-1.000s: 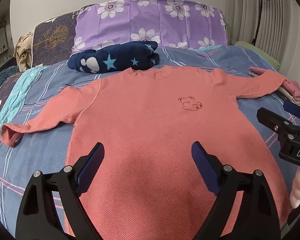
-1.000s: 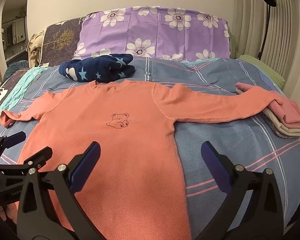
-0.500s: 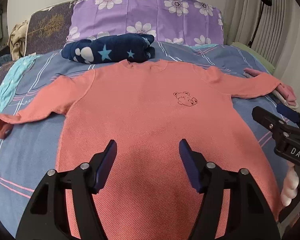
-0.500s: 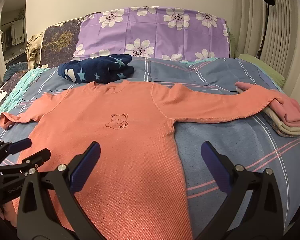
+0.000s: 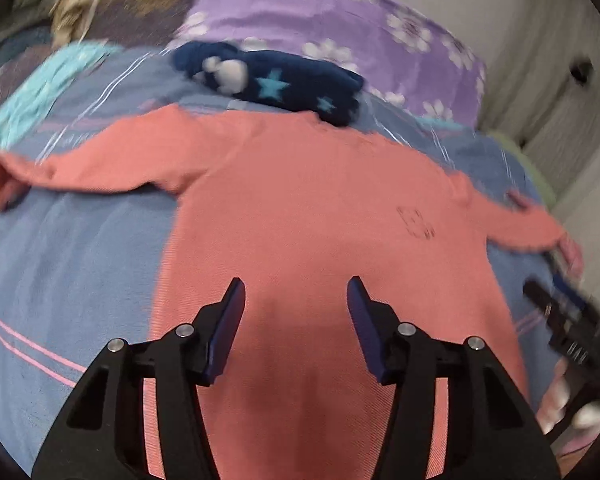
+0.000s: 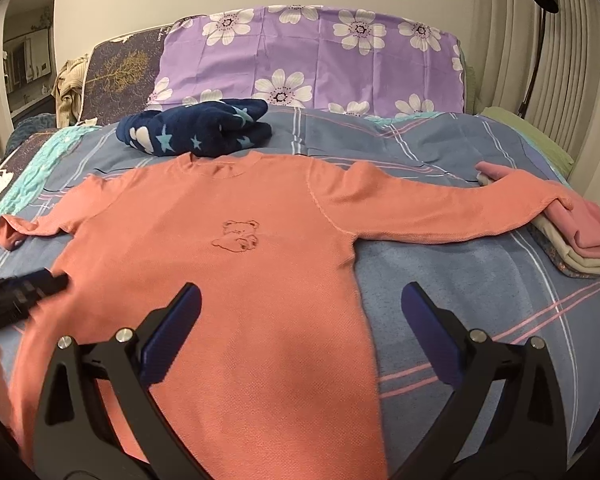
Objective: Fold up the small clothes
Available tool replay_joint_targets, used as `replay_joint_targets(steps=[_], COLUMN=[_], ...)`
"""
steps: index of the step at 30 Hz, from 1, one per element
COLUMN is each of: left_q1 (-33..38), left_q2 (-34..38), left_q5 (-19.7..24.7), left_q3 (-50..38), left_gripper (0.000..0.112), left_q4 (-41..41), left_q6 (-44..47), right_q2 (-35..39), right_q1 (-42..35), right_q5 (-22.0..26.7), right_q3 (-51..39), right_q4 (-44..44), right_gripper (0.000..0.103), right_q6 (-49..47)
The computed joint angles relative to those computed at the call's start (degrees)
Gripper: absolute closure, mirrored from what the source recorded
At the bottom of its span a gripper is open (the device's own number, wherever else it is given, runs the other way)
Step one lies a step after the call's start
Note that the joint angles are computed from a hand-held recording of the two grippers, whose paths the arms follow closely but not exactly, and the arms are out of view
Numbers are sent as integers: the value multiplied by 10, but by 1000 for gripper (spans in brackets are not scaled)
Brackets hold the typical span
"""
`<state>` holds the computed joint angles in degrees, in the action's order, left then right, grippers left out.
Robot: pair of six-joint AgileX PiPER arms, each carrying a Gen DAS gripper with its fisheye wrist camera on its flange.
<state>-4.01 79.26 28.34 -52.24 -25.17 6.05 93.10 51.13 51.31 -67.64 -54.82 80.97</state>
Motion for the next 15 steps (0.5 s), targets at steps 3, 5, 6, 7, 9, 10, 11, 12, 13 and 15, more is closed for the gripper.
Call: replay_joint_targets(steps=[3,5,6,7,9,10,11,12,13,15], left_q1=[138,232,272,309,349,355,360,362,359,353], left_q2=[19,53,75,102,151,172,202,229,257,303], left_q5=[38,64,78,92,102,100,103,114,129,143], left_q3=[-18,-46,-63,-85,-136,-163,-202,-238,-278,-340], left_gripper=[58,58,58,57,57,57,57,57,57,57], left_q4=[-99,-134,-158,-178,-167,-140,-116,-95,-69,-27], left_q6=[82,93,104,107,68,31,-2,-32,-73,-143], right_q2=[6,12,14,18,27,33,38,42,45,49], right_q1=[-5,-9,-11,-13,-17,-17,-18,-19,-18,-19], right_q5=[12,9,6,2,-3,-5,-8,-8,-8,-7], right_q3=[3,5,5,4,-1,-4,-7,-10,-12,-14], right_q4=[-4,0,3,8,16,19,22,24,25,26], right_gripper=[2,2,2,2,2,2,2,2,2,2], right_q6=[-3,-7,-8,-13,-22,-27,-33,-36,-37,-37])
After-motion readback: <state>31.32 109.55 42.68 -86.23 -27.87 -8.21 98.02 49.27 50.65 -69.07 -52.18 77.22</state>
